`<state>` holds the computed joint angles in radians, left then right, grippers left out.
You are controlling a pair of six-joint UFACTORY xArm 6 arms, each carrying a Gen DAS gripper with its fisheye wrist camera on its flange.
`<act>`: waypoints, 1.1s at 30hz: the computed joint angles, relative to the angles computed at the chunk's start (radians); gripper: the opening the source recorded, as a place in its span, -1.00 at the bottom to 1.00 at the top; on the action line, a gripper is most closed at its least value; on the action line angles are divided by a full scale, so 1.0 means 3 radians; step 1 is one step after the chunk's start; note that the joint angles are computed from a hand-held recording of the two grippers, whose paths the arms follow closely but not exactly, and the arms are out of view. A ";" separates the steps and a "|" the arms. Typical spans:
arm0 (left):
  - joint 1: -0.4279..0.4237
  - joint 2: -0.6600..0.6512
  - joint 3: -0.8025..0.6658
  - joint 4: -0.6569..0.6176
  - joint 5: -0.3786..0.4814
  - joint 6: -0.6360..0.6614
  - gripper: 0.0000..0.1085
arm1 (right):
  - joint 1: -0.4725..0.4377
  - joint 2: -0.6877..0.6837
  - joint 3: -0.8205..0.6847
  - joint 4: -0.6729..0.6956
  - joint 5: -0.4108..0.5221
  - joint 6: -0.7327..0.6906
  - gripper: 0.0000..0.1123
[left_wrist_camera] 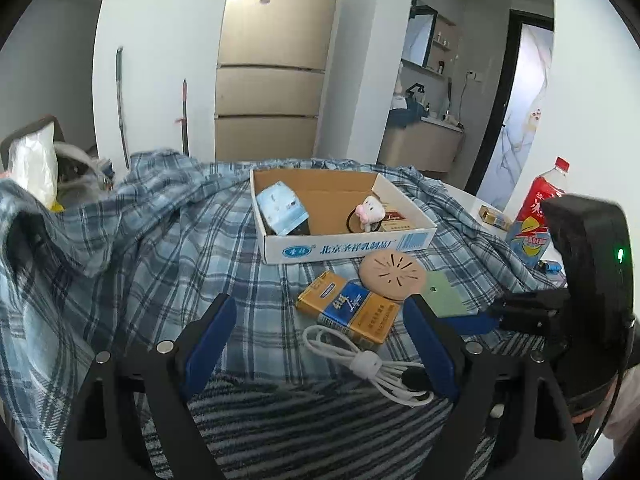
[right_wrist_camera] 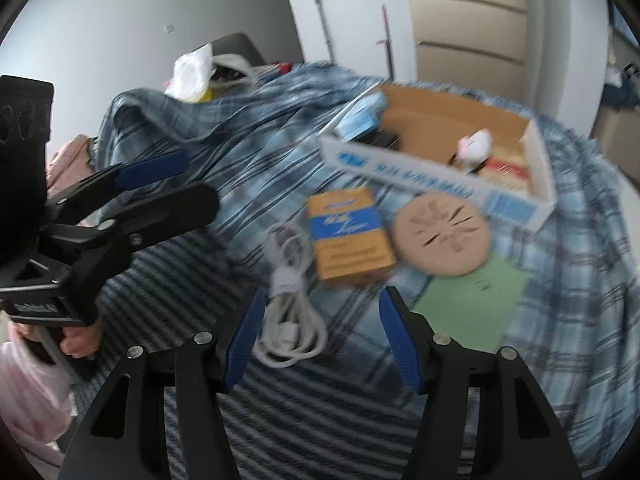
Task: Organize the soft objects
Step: 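Withdraw from the box and lower the right gripper onto the white USB cable, then close the right gripper on the coiled white cable and lift it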
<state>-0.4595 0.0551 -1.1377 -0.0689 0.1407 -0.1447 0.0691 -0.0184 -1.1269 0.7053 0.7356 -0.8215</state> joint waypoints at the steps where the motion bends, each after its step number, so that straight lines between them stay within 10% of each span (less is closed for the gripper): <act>1: 0.0000 0.0010 -0.0017 -0.0197 0.0038 0.0134 0.61 | 0.0016 0.0024 -0.0012 -0.0049 0.0018 0.0042 0.05; 15: 0.0066 0.0064 -0.0060 -0.0816 0.0202 0.0495 0.61 | 0.0132 0.0228 -0.0144 -0.0231 0.0238 0.0076 -0.15; 33: 0.0063 0.0090 -0.0127 -0.0039 0.0321 -0.0016 0.61 | 0.0008 -0.0176 0.0192 0.0000 0.0011 -0.0248 -0.50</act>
